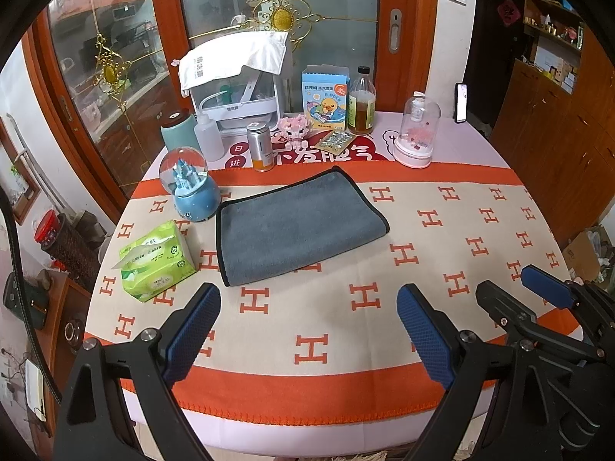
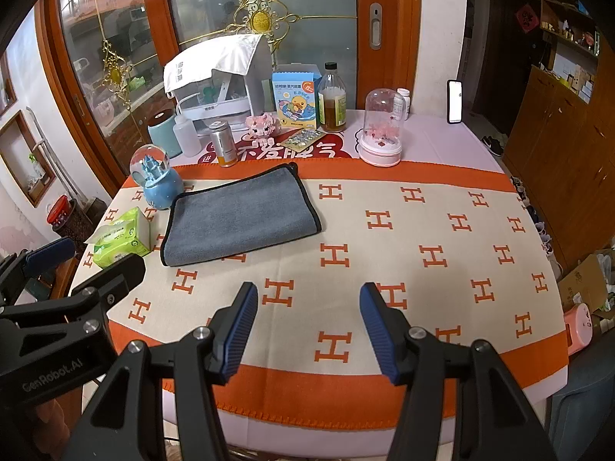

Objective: Fold towel

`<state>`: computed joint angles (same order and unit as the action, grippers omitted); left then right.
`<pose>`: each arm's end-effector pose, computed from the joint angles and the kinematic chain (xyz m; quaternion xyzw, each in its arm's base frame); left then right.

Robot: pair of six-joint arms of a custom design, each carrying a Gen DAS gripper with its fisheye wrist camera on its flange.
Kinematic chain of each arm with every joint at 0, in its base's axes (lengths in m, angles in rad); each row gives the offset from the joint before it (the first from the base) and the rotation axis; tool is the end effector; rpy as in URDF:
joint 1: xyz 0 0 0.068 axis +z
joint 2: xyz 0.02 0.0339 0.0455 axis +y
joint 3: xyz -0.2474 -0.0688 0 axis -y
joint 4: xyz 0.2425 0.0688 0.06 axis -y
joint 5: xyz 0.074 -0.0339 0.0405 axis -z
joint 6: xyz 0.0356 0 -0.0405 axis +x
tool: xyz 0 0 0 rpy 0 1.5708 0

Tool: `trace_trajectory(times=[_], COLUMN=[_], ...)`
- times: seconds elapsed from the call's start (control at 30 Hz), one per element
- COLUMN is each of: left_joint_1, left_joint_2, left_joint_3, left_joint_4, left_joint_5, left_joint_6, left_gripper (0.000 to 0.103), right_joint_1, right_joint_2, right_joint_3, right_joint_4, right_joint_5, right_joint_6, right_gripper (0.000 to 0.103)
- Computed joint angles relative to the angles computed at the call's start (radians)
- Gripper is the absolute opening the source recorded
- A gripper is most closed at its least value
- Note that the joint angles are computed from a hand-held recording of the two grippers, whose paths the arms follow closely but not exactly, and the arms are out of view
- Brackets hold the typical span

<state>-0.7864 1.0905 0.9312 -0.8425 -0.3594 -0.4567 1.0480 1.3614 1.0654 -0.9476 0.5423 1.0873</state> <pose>0.1589 -0.1415 0.2633 0.1055 0.9398 -0.0213 0.3244 0.1416 0.2088 0.2432 0.0623 0.9496 0.0100 0.3072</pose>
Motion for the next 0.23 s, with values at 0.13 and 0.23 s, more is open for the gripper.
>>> trace_trajectory(times=[0.13,0.23], left_joint_1=[0.000,0.002], left_joint_2=[0.003,0.005], left_joint_3=[0.003,0.005], left_joint_4=[-0.002,-0.003], left_joint_5=[0.003,0.004], left_joint_6=[0.001,0.004], left_gripper=[0.093,0.093], right_joint_1=[-0.003,-0.006], right_joint_2=[0.004,0.000], right_joint_3=[0.002,0.000], right_joint_4=[0.002,0.003], right_joint_5=[-0.002,-0.003], right_joint_6=[-0.003,-0.005], right_gripper=[0.056,0.056])
